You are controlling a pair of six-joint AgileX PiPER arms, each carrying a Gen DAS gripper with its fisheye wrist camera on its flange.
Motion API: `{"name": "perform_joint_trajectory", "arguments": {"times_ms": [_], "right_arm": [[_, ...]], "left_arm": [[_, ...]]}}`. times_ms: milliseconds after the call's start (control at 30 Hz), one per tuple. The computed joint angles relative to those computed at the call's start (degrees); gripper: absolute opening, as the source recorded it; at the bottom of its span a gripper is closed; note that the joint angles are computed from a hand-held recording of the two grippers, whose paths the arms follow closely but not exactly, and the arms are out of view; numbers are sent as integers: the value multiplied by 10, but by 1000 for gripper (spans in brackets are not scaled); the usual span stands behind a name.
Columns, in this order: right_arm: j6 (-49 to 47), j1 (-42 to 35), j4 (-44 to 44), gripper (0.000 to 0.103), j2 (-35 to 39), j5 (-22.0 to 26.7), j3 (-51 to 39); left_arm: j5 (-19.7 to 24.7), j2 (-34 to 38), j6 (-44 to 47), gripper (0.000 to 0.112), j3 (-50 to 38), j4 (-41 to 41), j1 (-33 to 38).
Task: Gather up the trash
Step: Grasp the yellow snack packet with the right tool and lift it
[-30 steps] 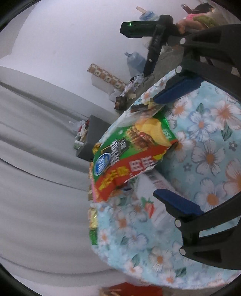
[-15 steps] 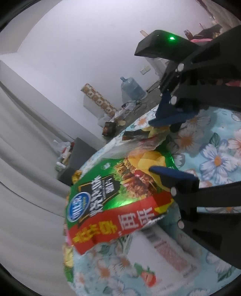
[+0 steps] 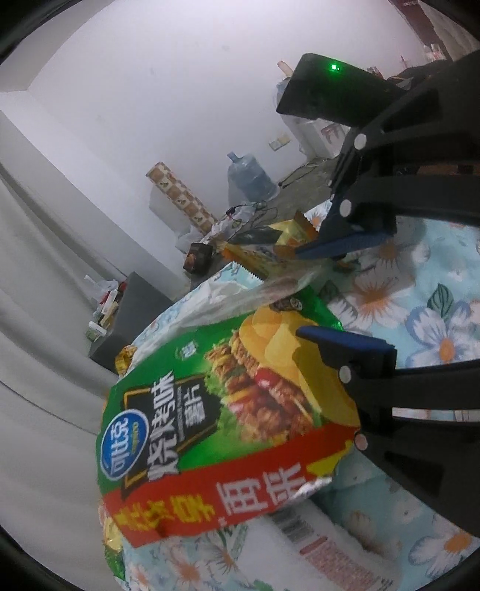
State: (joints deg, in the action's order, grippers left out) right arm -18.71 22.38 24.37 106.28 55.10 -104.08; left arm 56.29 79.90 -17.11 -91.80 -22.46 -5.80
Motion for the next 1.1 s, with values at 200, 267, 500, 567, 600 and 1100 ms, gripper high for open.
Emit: {"name": "perform_joint_trajectory", "arguments": {"times_ms": [200,267,500,567,600,1100], "right_arm": [[-13,-13,31,18,1,1,4],[-18,-17,40,17,1,-1,7],[-34,-38,75,14,-3,2,17],[-37,-45,84,14,-5,3,20],[-37,-47,88,13,-5,4,21],[-31,-59,95,11,-41,6,54]], "left_arm": [[10,32,-27,37,-35,2,-15],[15,45,-43,37,-48,15,-22],[31,76,-92,37,-79,62,-46],[32,81,-100,36,-85,73,-53],[37,85,-101,32,-90,75,-56],[40,51,-79,5,-64,52,-48]]}}
